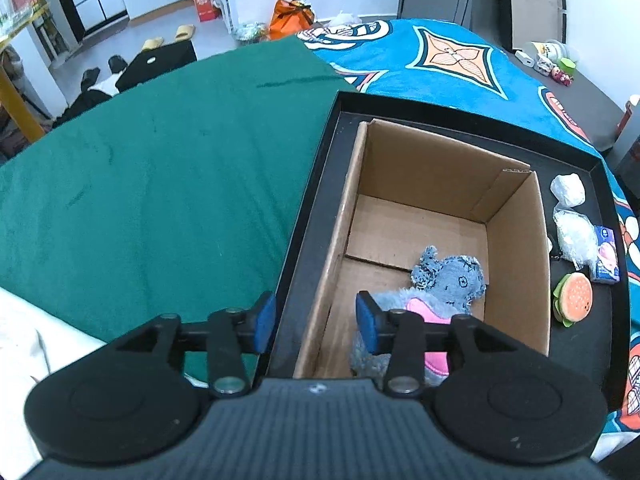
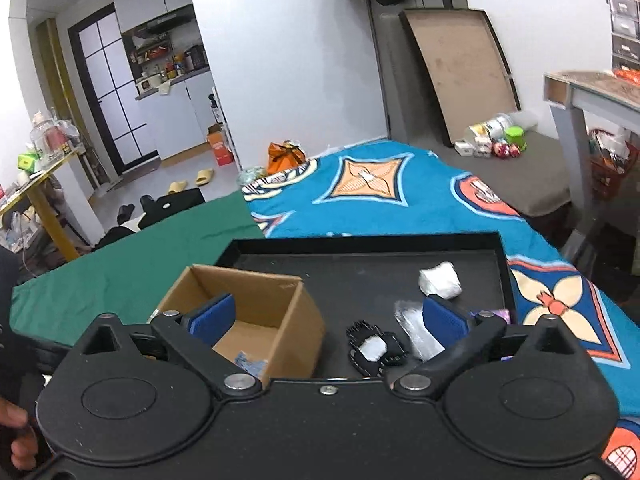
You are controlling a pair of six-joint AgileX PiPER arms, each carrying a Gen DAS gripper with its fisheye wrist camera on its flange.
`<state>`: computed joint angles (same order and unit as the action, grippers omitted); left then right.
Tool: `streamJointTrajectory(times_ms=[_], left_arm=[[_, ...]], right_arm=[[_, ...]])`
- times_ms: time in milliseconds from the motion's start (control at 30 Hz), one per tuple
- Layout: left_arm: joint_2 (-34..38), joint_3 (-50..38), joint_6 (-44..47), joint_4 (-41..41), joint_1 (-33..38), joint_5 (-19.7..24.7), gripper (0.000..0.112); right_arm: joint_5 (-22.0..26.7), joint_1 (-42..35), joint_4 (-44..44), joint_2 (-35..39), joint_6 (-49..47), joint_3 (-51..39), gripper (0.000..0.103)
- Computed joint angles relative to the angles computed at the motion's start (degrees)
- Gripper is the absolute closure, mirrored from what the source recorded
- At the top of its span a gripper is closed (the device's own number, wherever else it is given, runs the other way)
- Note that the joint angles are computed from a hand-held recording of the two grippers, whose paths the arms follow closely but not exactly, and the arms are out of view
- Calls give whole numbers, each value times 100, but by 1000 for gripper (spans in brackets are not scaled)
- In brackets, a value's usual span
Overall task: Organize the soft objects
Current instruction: 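Move the right gripper back to the burger plush, then grasp the burger plush with the right gripper and lift it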
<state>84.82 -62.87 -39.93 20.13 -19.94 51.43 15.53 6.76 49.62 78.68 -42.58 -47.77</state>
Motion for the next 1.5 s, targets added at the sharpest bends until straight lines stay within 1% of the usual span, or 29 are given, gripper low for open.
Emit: streamJointTrajectory(times_ms=[67, 133, 200, 333, 433, 567, 700, 833, 933, 1067, 1200, 1333, 1433, 1467, 1500], left_arm=[[-34, 20, -114, 119, -61, -11, 66], [-50, 16, -136, 168, -98, -26, 60], [-41, -4, -221, 294, -178, 19, 57], [33, -69, -222, 389, -291, 84, 57], [129, -138, -322, 578, -442, 221, 57], [252, -215, -388, 732, -573, 369, 57], [326, -265, -458, 881, -676, 479, 57], [445, -372, -467, 937, -750, 568, 57], [577, -470, -482, 1018, -850, 700, 57], [761, -598, -504, 1105, -951, 874, 56], [883, -707, -525, 1172, -1038, 1023, 56], [997, -831, -508, 1198, -1091, 1149, 56], [1069, -887, -509, 1241, -1136, 1231, 56], [1088, -898, -508, 1256, -1153, 1250, 56], [1100, -905, -515, 1277, -1174, 1270, 56]], right_arm=[[96, -157, 334, 9, -374, 85, 2], [129, -275, 506, 30, -646, 176, 2], [156, -367, 678, 75, -925, 261, 2], [375, -666, 1343, 265, -1652, 387, 2], [436, -856, 1888, 449, -2232, 489, 2], [487, -1041, 2611, 676, -3031, 647, 6], [469, -1089, 2360, 933, -2639, 612, 14], [422, -1099, 2166, 1165, -2367, 547, 19], [214, -1002, 1967, 1286, -2193, 506, 20], [254, -986, 1611, 1552, -1818, 331, 22], [141, -865, 1055, 1725, -1271, 226, 23], [45, -790, 817, 1786, -1052, 218, 25], [17, -749, 683, 1871, -932, 161, 33], [14, -743, 592, 1902, -851, 142, 41], [45, -757, 533, 1939, -815, 116, 51]])
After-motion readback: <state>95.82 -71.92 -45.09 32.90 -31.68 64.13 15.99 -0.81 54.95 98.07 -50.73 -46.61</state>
